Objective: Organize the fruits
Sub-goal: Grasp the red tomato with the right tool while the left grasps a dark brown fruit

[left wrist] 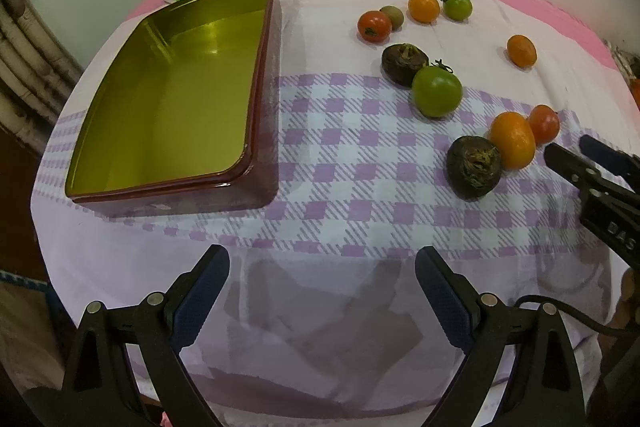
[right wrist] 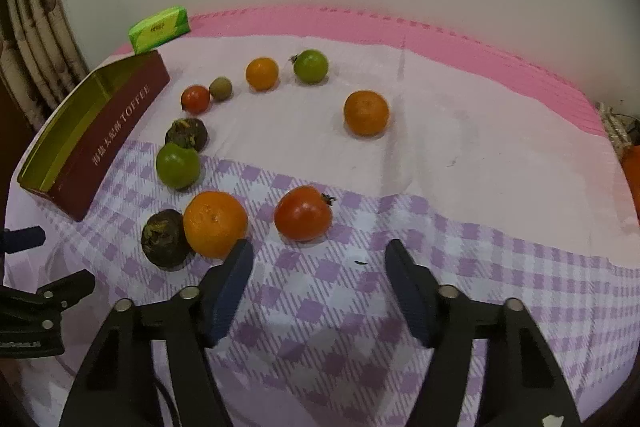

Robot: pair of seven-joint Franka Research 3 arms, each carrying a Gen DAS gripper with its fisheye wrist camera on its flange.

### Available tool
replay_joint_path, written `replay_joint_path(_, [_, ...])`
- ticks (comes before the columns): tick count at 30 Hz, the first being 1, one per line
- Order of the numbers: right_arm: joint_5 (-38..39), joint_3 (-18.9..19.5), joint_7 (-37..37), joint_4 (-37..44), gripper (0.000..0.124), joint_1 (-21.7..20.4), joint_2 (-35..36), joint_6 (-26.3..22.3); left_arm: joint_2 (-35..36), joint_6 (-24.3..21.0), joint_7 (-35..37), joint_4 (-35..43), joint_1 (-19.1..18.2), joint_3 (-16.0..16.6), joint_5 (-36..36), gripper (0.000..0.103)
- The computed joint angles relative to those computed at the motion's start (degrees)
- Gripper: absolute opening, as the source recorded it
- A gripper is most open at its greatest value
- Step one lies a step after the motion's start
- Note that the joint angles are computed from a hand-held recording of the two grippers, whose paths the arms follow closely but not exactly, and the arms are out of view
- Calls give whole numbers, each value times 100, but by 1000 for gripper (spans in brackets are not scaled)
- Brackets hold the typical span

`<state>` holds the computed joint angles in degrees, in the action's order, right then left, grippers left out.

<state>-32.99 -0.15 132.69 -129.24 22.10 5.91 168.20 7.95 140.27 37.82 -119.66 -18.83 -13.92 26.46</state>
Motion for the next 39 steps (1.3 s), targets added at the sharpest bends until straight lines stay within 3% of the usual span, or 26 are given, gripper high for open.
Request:
replay_joint_path(10, [101,-236,-309,427,55,201,459,56,274,71,345,325,28,1,-247,94])
replay_joint_path(12, [454,-157,-640,449,43,131,518,121,337,77,378,407,20,9,-278,94])
replay_joint_path(14, [846,-90,-976,467,40,89,571,130,424,95,451,520,13,11,-314,94])
replay_joint_path(18, [728,-361,-923,431,32,340,558,209,576,138,593,698,-13,1,-399,94])
replay_joint_path(20, [293,-656,-494,437,32,555,527,93,680,182,729,807,-8,-21,-520,94])
replay_joint_path(32, [-97,-499,-33,199,32,14,295,61,1437,-7,1200,1720,-215,-16,-694,94])
replay_joint_path(39, [-52,-456,-34,160,33,-37,284,132,1928,-106,1524,2365,-297,38,-766,78])
